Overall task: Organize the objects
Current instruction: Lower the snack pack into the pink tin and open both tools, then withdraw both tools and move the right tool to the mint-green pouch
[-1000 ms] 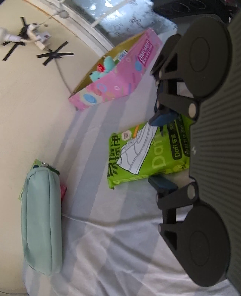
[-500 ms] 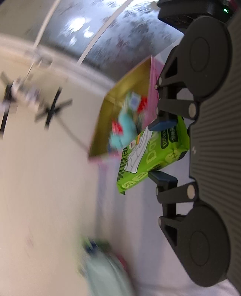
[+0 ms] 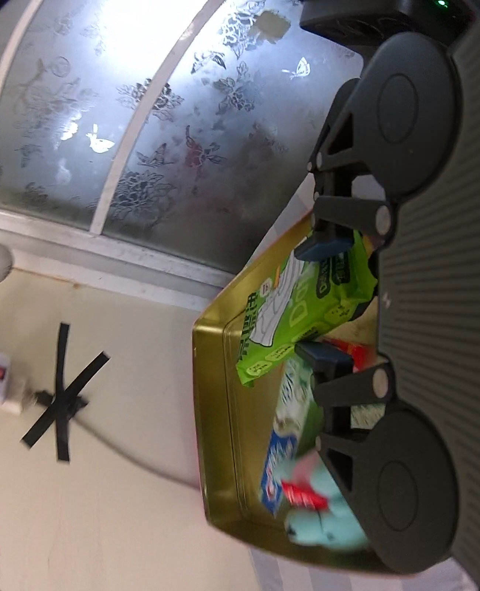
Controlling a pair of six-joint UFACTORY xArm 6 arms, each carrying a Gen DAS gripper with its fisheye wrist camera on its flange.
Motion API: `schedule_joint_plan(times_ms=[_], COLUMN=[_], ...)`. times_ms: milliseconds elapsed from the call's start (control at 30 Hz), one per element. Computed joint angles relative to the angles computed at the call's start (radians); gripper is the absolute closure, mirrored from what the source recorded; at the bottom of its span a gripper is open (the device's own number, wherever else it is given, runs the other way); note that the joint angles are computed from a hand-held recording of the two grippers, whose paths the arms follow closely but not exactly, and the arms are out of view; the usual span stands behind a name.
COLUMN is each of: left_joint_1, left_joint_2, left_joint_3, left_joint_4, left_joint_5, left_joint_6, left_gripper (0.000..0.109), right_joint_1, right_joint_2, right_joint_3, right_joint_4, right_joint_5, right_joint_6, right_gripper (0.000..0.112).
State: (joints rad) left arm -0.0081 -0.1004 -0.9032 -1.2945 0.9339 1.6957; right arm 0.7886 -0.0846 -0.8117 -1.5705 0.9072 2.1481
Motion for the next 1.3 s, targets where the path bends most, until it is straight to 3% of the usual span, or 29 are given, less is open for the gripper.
schedule_joint_plan(times_ms=[133,267,600,733,900,1033,1200,1300], left_joint_1=[-0.088,-0.092,-0.084,-0.035,0.049,0.108,0.203,0.247], left_joint_2=[0.022,0.001,-0.138,-0.170,-0.181,-0.162,-0.095,-0.050], left_joint_3=[0.004,0.024,0.149,0.182,0.207,0.202,0.148,0.110], left_joint_4=[-0.012,-0.015,-0.090,-0.105,-0.137,-0.190,-0.167,-0.177], left_joint_5=[-0.156,-0.224,-0.446,-0.467,-0.464,-0.478,-0.462,-0.467], left_joint_6=[-0.005,-0.021,0.080,0.103,0.160,0.233,0.222,0.225], left_gripper=[0.055,0.053,0.053,0.053,0.053,0.053,0.052,0.046], right_joint_1=[-0.027,-0.018,0.138,0.200,0.228,0.230,0.214,0.215], right_joint_2=[0.026,0.013,-0.027,-0.014,0.007,0.038,0.104,0.154], right_joint_3=[0.004,0.024,0.054,0.034,0.002,-0.042,-0.128,-0.187], right_joint_4=[0.008,-0.036,-0.033,-0.007,0.005,-0.008,-0.025,-0.028], right_joint_5=[0.011,-0.003,0.134,0.188,0.178,0.143,0.064,0.034], right_joint_6=[-0.011,0.048,0.117,0.159,0.194,0.208,0.189,0.165], right_gripper=[0.041,0.036,0.034,0.033,0.033,0.033,0.033,0.033])
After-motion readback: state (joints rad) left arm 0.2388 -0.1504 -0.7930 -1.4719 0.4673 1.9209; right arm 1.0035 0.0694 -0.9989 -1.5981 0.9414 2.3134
